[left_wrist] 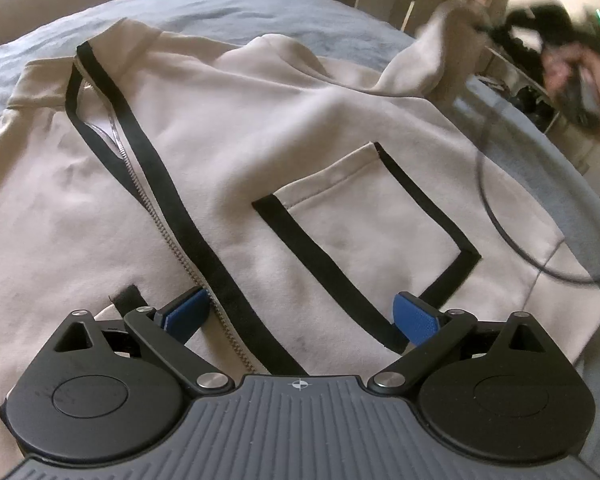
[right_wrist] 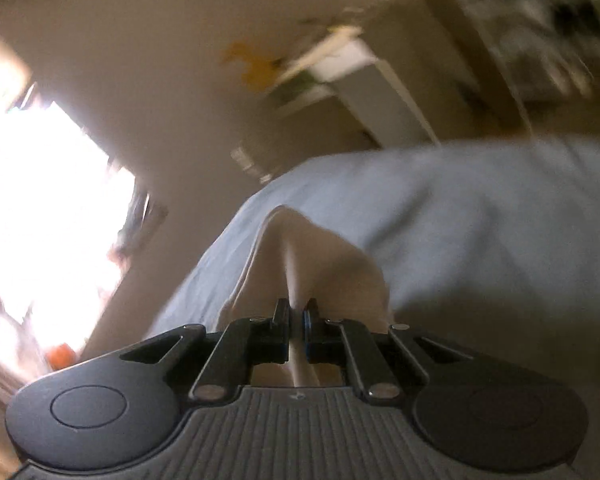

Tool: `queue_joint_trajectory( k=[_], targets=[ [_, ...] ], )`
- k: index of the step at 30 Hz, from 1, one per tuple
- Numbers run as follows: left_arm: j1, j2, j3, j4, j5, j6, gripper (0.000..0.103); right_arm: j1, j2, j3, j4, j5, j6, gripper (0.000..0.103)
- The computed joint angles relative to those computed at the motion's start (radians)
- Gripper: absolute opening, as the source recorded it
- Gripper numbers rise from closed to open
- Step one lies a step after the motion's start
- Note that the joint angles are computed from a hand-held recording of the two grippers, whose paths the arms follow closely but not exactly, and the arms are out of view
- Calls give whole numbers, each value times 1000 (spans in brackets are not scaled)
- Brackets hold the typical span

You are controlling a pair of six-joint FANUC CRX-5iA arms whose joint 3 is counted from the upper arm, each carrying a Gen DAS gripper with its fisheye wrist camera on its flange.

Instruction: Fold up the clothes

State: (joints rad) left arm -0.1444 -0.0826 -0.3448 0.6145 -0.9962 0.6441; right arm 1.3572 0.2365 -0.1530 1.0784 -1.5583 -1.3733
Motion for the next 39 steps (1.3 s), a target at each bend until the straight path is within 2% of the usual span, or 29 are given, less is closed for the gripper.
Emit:
queue_joint_trajectory(
  k=[3, 6, 8, 9, 10, 11, 15, 16, 18, 21, 23, 27, 32, 34, 37, 38, 39],
  targets=[
    [1, 3, 2, 1, -4, 1, 99, 73, -38, -96, -65, -30, -199, 7],
    [2, 5, 5, 2, -8, 2, 99, 103, -70, -128, -169, 5, -248, 11],
    [2, 7, 7, 2, -10, 3, 99, 114, -80, -122, -224, 20, -235, 21],
    [1, 8, 10, -3, -11, 7, 99, 120, -81, -108, -253, 18, -218, 33],
    [-1, 10, 14, -8, -12, 11, 99, 125, -81, -95, -282, 16, -200, 38],
    [-1, 12, 17, -9, -13, 15, 99, 130, -81, -79, -310, 12, -182, 38],
    [0, 10, 17, -12, -15, 24, 99, 154, -57, 36, -414, -90, -140, 46],
    [-1, 10, 17, -13, -14, 26, 99, 159, -47, 70, -443, -130, -141, 53],
    [-4, 8, 17, -16, -11, 32, 99, 168, -28, 114, -474, -214, -161, 59],
    [-7, 8, 19, -23, -10, 38, 99, 184, -35, 96, -431, -288, -203, 62],
    [-8, 8, 20, -27, -9, 41, 99, 176, -60, 56, -388, -281, -211, 64],
    [-13, 8, 25, -38, -6, 62, 99, 99, -136, -18, -350, -161, -115, 65],
    [-10, 14, 33, -40, -18, 59, 99, -35, -174, -56, -353, -30, 99, 65],
    [-10, 15, 35, -43, -20, 55, 99, -81, -180, -54, -373, 22, 163, 65],
    [-11, 15, 37, -51, -21, 54, 99, -120, -154, -13, -397, 25, 277, 65],
    [-12, 16, 39, -52, -21, 54, 99, -135, -145, 4, -411, 35, 330, 63],
    [-13, 16, 39, -53, -20, 55, 99, -150, -136, 21, -426, 43, 384, 56]
  ],
)
